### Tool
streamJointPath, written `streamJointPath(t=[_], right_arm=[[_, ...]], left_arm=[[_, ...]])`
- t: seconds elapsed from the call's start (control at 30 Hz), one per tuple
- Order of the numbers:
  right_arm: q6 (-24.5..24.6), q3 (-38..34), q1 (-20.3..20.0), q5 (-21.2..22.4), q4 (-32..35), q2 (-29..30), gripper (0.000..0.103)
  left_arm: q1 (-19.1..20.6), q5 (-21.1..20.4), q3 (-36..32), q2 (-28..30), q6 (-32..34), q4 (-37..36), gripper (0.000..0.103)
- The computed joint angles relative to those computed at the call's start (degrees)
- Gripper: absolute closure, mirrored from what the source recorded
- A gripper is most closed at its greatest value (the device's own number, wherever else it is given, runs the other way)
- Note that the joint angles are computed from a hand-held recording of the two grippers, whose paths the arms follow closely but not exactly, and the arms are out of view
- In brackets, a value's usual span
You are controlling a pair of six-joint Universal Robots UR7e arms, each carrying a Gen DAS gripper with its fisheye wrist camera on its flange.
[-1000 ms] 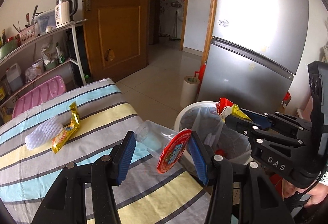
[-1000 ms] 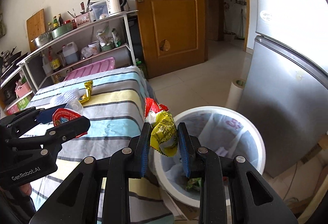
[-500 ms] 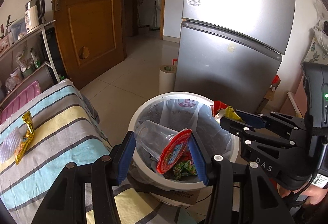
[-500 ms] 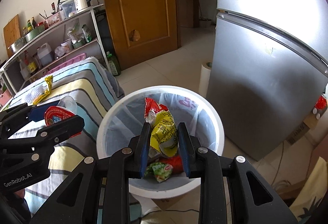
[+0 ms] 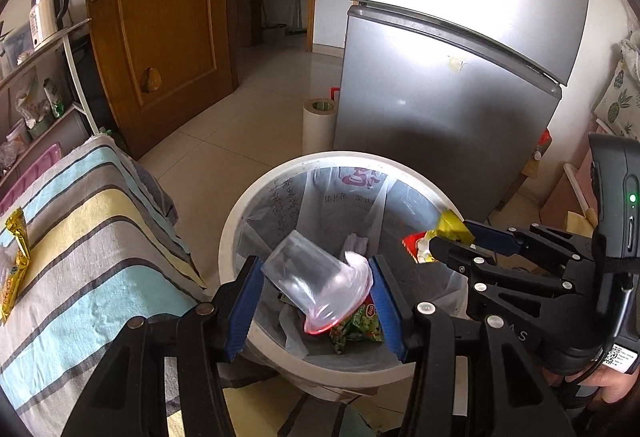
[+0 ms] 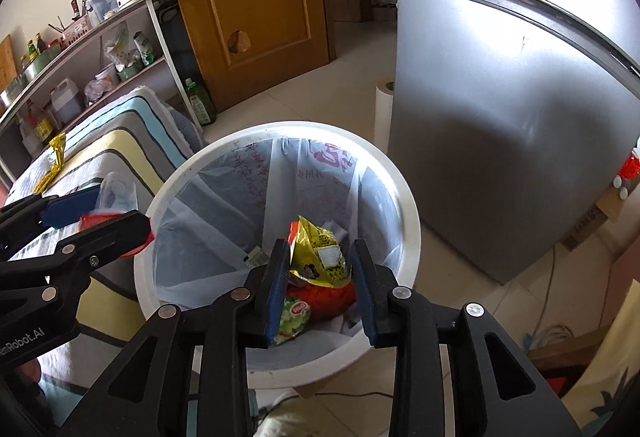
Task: Collect trash
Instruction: 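Carry the yellow wrapper and red-lidded cup over the bin and release, then move both tools back to the table toward the foam net and gold wrapper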
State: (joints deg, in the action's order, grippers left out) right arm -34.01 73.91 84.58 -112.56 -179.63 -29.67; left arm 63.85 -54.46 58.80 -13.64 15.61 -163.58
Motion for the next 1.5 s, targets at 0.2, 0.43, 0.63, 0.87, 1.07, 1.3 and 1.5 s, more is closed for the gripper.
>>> streamJointPath(t=[0.2, 0.43, 0.63, 0.87, 1.07, 1.3, 1.5], right_arm=[[-0.24, 0.39, 0.42, -0.05, -1.51, 0.15, 0.060], [-1.04, 1.44, 1.16, -0.35, -3.54, -0.10, 0.053], [-0.66, 3.34, 1.90, 0.17, -5.42, -0.97, 0.053], [-0.41, 5.52, 3.16, 1.34, -7.59, -1.56, 0.053], [-0.21, 6.94, 4.65, 1.59, -9.72, -1.64, 0.053], [-0.18, 8.73, 6.47, 3.35, -10.94, -1.91, 0.053], [-0.48, 8.76, 8.21, 3.97, -11.14, -0.47, 0.053]], left_arm=[[0.09, 0.42, 0.45, -0.16, -0.32, -0.51, 0.043], [-0.17, 0.13, 3.39, -2.00, -0.35, -3.49, 0.043], [-0.61, 0.22, 7.87, -4.85, -0.33, -7.48, 0.043], [-1.05, 2.40, 13.67, -8.45, 0.16, -13.50, 0.042], [-1.24, 4.78, 18.48, -11.62, 0.72, -18.40, 0.042], [-0.97, 6.48, 24.12, -15.88, 1.20, -23.34, 0.042], [-0.09, 7.94, 27.86, -19.54, 0.54, -25.91, 0.042]])
